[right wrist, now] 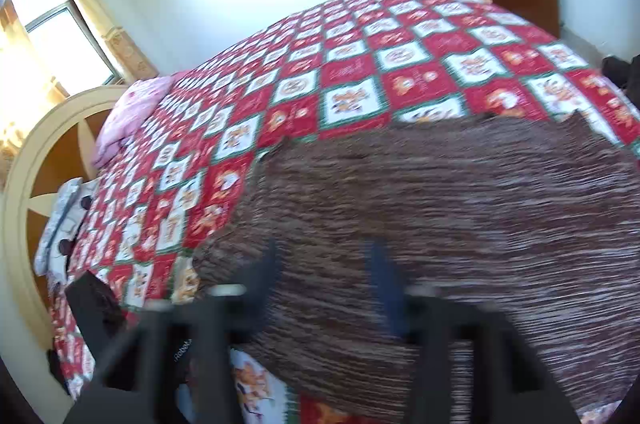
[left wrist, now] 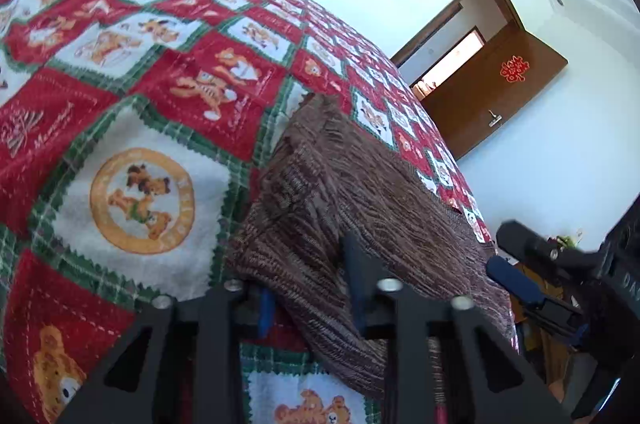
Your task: Fold small clothes
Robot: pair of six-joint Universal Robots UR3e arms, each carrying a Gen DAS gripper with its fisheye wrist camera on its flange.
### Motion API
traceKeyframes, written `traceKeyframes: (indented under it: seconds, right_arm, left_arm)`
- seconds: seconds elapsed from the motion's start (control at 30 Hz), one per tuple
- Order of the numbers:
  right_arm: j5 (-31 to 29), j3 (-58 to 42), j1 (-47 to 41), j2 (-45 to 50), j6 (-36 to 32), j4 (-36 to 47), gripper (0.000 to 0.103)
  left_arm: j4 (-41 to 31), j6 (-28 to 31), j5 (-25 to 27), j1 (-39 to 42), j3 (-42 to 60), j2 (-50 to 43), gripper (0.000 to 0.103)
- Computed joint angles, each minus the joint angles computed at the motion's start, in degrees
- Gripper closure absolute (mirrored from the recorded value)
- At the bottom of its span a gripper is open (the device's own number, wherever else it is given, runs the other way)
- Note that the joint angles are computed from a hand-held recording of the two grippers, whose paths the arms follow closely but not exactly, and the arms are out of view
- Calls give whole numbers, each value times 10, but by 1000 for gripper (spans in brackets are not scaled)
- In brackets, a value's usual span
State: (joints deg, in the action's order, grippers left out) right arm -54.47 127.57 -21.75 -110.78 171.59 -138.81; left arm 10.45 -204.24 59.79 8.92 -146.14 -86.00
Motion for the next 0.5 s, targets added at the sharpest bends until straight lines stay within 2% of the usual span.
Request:
traceKeyframes:
  seconds: [0.03,0.17,0.27,0.37,0.5]
  right_arm:
    - [3,3,3,4,4,-7,42]
    - [17,22,-15,-16,4,5,42]
    - [54,26,-71,-39,-25,63,42]
    - [102,27,-149,-76,-76,155,42]
    - [163,1,-241,-97,-185,316,42]
  left_arm:
    - [-3,5,-13,6,0,0,87]
    - [-32,11,31,-30,37,5,88]
    - [-42,23,67,-73,72,5,89]
    - [-29,46,132,-158,126,-12,91]
    - [-13,84,178,-244,174,-51,91]
